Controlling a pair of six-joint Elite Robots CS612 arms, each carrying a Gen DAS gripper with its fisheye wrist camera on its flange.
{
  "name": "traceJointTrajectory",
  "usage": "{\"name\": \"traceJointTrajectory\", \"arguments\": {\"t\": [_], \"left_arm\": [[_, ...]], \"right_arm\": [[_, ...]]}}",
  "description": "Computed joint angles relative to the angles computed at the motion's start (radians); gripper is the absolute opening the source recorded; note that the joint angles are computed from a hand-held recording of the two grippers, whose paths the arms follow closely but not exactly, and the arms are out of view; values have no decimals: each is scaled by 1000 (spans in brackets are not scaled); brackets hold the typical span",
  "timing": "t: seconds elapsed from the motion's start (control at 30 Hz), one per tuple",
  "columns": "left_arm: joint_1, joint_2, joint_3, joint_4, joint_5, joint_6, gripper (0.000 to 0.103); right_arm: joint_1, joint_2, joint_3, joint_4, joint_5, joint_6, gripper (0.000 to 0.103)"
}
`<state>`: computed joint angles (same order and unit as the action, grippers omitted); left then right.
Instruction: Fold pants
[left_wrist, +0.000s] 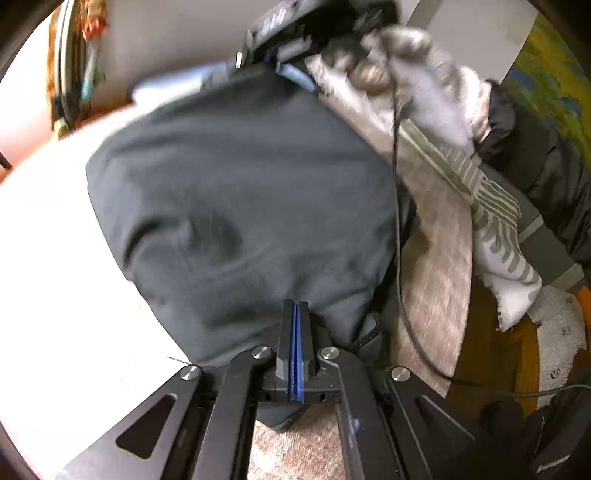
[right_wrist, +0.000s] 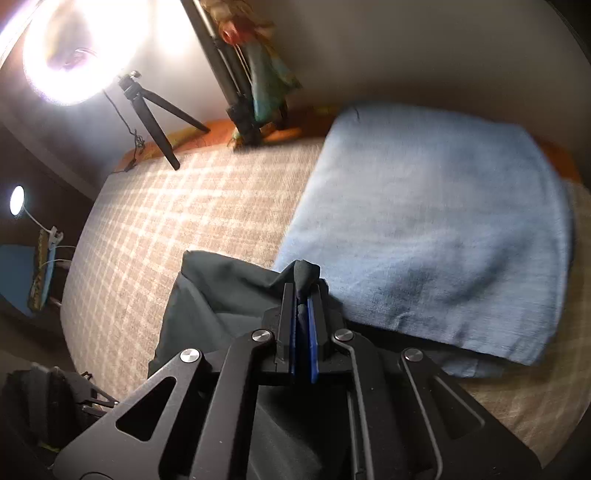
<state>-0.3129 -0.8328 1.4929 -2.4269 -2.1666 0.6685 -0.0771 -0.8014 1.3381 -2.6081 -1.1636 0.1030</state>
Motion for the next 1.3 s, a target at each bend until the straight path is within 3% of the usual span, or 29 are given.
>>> {"name": "traceJointTrajectory", "arguments": {"t": [0.07,0.13,0.23,0.33,0.4,0.43,0.53,0.6,0.67,0.87,1.0,1.03,1.1,1.3], "left_arm": [[-9,-1,11,30,10,36,0],[-13,-2,28,17,10,57,0],[-9,0,29,30,-18,57,0],[3,2,13,73,-53,56,0],[17,-1,12,54,-95,36,0],[26,-2,14,21,-121,10,0],[37,5,12,-82,-132,-73,0],[41,16,-1,-96,-131,-108,0],[44,22,-9,-88,-123,-114,0],[35,21,15,-63,-103,-80,0],[33,19,29,-53,-103,-55,0],[33,19,30,-53,-103,-52,0],[32,20,34,-58,-106,-47,0],[36,29,21,-4,-134,-26,0]], "right_arm": [[-14,-17,41,-97,26,58,5],[-24,-26,65,-139,-4,89,5],[-35,-18,61,-46,-44,113,5],[-23,-23,41,32,-122,58,9],[-5,-34,25,41,-220,17,25],[5,-38,17,26,-254,-11,27],[24,-32,-30,18,-217,-95,34],[44,-12,-83,56,-183,-168,50],[68,19,-150,131,-154,-248,58],[133,165,-389,415,-161,-386,59],[158,223,-464,503,-228,-414,58],[161,229,-470,517,-242,-418,57],[164,228,-457,516,-241,-429,5],[162,203,-388,393,-301,-361,3]]}}
